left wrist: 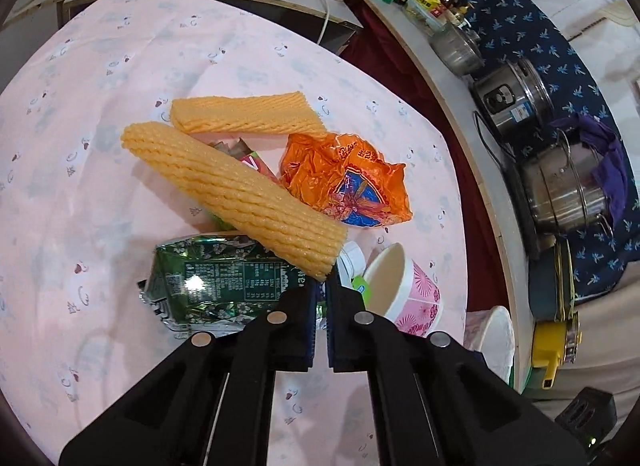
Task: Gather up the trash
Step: 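Grasp the long orange foam net sleeve with the left tool, then grasp the flat orange foam sheet with the right tool while the left tool holds the sleeve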
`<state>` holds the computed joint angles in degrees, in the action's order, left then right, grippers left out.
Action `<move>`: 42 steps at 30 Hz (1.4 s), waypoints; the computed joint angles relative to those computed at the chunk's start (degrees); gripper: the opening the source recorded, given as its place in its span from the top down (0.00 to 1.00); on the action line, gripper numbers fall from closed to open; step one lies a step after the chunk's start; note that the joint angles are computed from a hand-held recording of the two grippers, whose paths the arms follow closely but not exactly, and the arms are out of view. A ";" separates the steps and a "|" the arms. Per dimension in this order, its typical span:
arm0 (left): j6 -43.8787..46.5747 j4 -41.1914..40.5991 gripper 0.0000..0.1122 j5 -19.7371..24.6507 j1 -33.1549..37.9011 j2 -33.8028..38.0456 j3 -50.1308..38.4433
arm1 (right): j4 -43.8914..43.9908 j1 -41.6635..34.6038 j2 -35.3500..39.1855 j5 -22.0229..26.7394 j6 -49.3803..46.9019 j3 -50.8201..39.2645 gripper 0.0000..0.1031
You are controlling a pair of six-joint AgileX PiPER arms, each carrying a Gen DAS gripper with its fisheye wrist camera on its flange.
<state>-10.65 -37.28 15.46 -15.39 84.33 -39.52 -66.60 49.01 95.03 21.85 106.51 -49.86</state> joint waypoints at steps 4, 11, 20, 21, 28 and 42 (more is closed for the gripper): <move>-3.16 5.01 0.96 1.14 1.65 -3.72 1.58 | 1.87 1.45 1.16 0.63 -2.17 -2.49 0.63; -2.62 6.40 0.55 3.90 9.87 -7.32 3.14 | 6.48 3.98 5.60 1.38 -8.29 -9.43 0.63; 20.48 -15.78 0.51 10.82 23.20 -0.21 2.31 | 14.89 4.39 12.52 1.22 -19.41 -19.82 0.63; 19.91 -15.01 0.51 10.74 23.28 0.41 2.08 | 15.50 4.31 13.14 1.06 -20.23 -20.57 0.63; 30.72 -23.90 0.66 13.07 26.31 6.06 1.11 | 22.11 3.99 18.51 1.17 -27.85 -27.72 0.63; 24.32 -10.17 0.90 11.35 29.34 -1.52 -1.51 | 35.63 2.56 27.54 2.35 -41.44 -41.85 0.63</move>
